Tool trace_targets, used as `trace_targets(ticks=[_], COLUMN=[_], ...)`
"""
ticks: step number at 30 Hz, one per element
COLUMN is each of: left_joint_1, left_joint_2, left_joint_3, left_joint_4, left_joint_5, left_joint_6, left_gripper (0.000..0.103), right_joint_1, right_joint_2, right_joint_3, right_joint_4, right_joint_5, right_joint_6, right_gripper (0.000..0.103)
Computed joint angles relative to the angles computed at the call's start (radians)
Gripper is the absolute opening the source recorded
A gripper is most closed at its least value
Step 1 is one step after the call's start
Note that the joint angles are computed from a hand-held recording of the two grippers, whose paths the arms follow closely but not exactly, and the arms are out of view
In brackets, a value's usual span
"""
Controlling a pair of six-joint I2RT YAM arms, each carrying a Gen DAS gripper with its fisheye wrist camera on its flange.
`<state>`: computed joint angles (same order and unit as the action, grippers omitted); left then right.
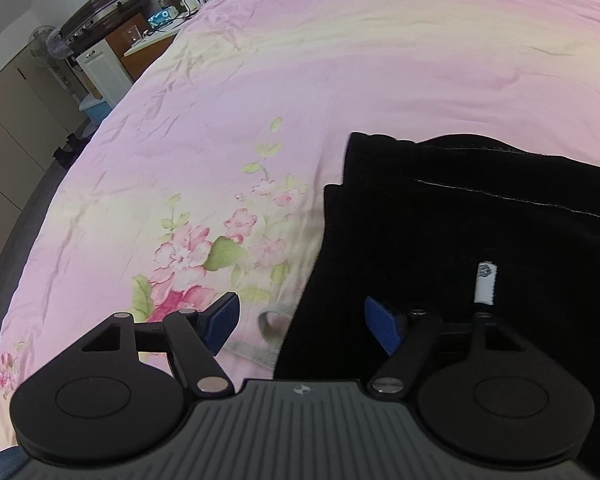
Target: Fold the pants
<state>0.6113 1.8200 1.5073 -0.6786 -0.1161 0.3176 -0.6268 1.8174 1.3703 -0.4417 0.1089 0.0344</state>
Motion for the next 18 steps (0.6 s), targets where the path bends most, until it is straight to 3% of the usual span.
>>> trace_targets(ticks=[3,6,7,8,9,14,15,16,18], left_joint_1=[0.059,0.114,0.133,0.149,0.163,0.193,0.191,0.183,0.152], left_joint_2=[-0.007,-0.005,-0.002,0.004,0.013,0.051,0.057,0.063,0.049], left_joint_3=[0.025,0.041,0.043,0.043,0.045,0.006,0.001,0.007,-0.016], left_joint_4=[-0.068,-0.121,-0.132,-0.137,-0.144,-0.090,-0.075,-0.072,-0.021], left_joint_5=[0.070,0.150,0.183,0.216,0.242,0.369,0.386,0.384,0.347], left_joint_6=[-0.010,-0.039,-0.062,-0.091,-0.122,-0.252,-0.272,-0.280,-0.265], left_gripper=[0.085,0.085,0.086,0.086,0.087,0.090,0.079,0.078,0.061], right_joint_1=[0.011,0.001,-0.005,-0.010,-0.014,-0.025,-0.021,-0.012,0.011], right_joint_2=[0.000,0.013,0.003,-0.013,-0.038,-0.133,-0.156,-0.179,-0.216], right_joint_3=[0.013,0.039,0.032,0.019,-0.007,-0.065,-0.087,-0.108,-0.143], right_joint_4=[-0.008,-0.067,-0.075,-0.074,-0.063,-0.134,-0.146,-0.159,-0.181], right_joint_5=[0.042,-0.030,-0.046,-0.052,-0.051,-0.071,-0.070,-0.062,-0.048], right_joint_6=[-0.027,-0.083,-0.082,-0.088,-0.100,-0.158,-0.173,-0.186,-0.213], right_gripper=[0.031,0.035,0.043,0.058,0.064,0.065,0.065,0.065,0.065])
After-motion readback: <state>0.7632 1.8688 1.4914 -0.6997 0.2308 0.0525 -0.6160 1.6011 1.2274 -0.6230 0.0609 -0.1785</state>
